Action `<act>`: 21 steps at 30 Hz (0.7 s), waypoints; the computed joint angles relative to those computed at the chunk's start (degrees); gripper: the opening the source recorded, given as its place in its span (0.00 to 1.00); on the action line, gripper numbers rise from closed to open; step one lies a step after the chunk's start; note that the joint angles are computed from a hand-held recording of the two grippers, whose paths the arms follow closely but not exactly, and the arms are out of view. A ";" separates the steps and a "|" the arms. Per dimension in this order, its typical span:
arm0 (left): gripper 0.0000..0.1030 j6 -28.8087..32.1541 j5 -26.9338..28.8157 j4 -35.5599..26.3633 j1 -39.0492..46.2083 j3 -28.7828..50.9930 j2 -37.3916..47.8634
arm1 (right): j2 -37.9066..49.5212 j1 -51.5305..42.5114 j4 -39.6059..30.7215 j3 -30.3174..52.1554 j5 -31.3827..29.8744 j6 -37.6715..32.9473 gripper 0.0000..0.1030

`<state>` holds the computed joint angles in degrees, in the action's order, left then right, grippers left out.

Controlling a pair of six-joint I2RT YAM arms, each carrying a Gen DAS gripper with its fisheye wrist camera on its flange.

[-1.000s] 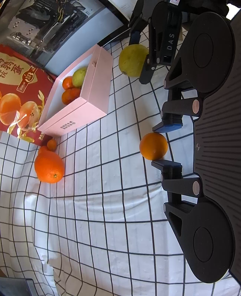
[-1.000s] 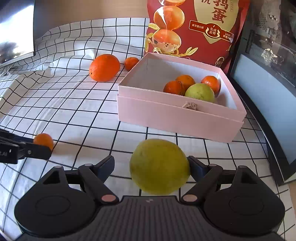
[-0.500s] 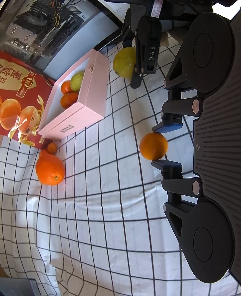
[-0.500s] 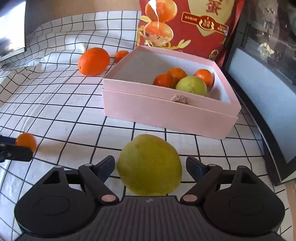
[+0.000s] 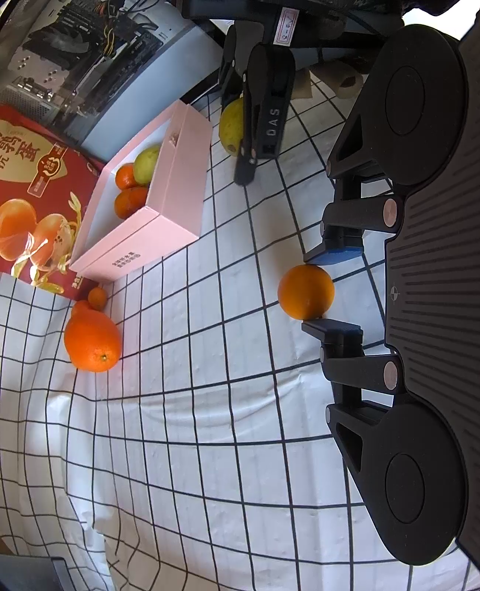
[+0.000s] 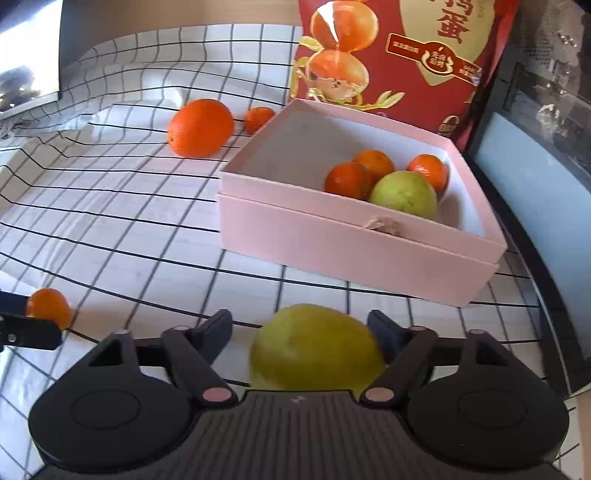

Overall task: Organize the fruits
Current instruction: 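Hold the pear in the right tool and the tangerine in the left tool above the table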

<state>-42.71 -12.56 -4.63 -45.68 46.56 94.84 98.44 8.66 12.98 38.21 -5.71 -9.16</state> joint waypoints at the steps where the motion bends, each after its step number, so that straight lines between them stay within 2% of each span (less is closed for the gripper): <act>1: 0.35 0.00 0.05 0.07 0.06 0.01 0.05 | 0.01 -0.16 0.18 -0.09 0.64 0.24 0.63; 6: 0.35 0.18 0.09 0.30 0.27 -0.03 0.09 | -1.07 -3.55 -1.69 -0.38 -3.30 2.19 0.62; 12: 0.35 0.00 -0.93 -0.02 -0.53 0.57 0.02 | -4.75 -3.13 -3.33 -2.99 -1.94 2.78 0.62; 21: 0.35 0.31 -0.54 0.51 -1.01 1.30 0.66 | -10.37 -5.96 -7.09 -6.40 -5.78 1.21 0.61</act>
